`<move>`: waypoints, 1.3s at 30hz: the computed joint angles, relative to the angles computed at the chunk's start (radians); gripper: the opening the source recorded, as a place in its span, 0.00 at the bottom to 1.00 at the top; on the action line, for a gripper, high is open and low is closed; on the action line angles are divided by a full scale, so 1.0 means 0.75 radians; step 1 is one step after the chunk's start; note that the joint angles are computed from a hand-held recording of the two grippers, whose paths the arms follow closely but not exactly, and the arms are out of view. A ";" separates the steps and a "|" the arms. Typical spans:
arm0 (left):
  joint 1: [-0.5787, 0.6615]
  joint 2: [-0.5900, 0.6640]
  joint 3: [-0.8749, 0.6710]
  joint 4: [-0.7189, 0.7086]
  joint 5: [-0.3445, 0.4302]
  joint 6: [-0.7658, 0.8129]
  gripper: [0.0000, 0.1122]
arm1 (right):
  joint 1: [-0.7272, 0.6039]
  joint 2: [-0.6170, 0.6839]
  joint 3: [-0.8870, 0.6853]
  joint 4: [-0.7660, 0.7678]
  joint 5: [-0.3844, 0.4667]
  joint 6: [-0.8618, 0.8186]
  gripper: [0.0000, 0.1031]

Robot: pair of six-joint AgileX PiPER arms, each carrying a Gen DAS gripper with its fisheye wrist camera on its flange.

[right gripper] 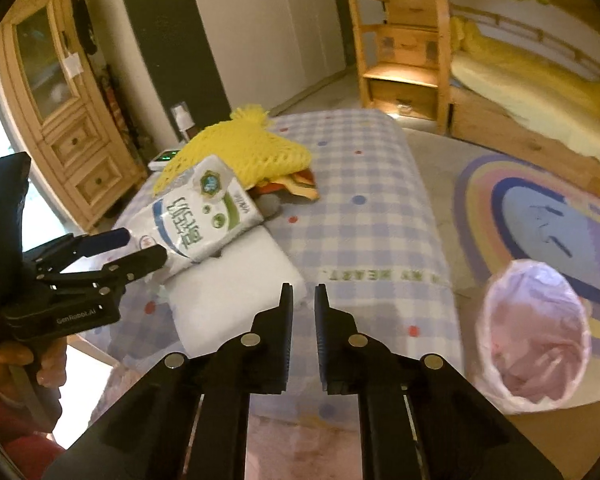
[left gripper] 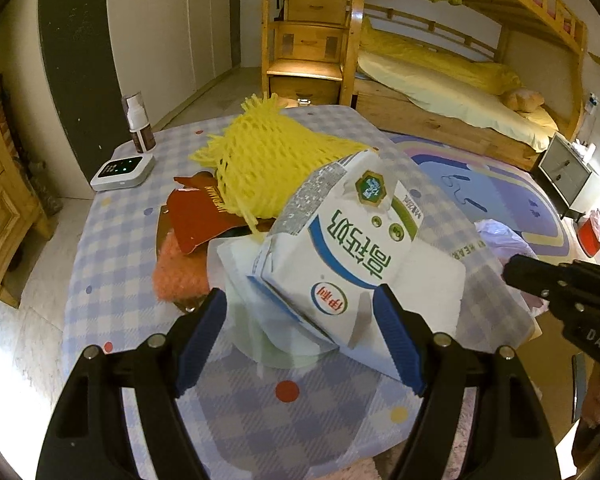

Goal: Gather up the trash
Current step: 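Grasp the white milk carton with the left tool while the right tool returns to the table, then grasp the white foam block with the right tool while the left tool holds the carton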

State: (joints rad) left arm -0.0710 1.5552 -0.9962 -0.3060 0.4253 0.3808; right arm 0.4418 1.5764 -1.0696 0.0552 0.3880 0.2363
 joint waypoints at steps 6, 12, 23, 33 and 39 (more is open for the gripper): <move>-0.003 0.021 -0.014 0.002 -0.007 0.003 0.65 | 0.056 0.130 -0.109 -0.003 0.038 -0.059 0.08; 0.023 0.071 -0.035 -0.183 0.006 0.185 0.65 | 0.060 0.172 -0.133 0.029 0.064 -0.079 0.07; 0.150 0.126 -0.074 -0.675 0.127 0.576 0.50 | 0.048 0.191 -0.151 0.084 0.083 -0.129 0.07; 0.061 -0.121 0.094 -0.695 -0.065 0.665 0.36 | 0.072 0.134 -0.126 -0.036 0.066 0.001 0.09; 0.107 -0.206 0.111 -0.788 -0.044 0.750 0.35 | 0.099 0.022 -0.071 -0.162 0.071 0.144 0.20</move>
State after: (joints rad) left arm 0.0089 1.4007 -0.9129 -0.8969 0.3926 0.9429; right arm 0.5163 1.5926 -1.1231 -0.0666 0.4411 0.3439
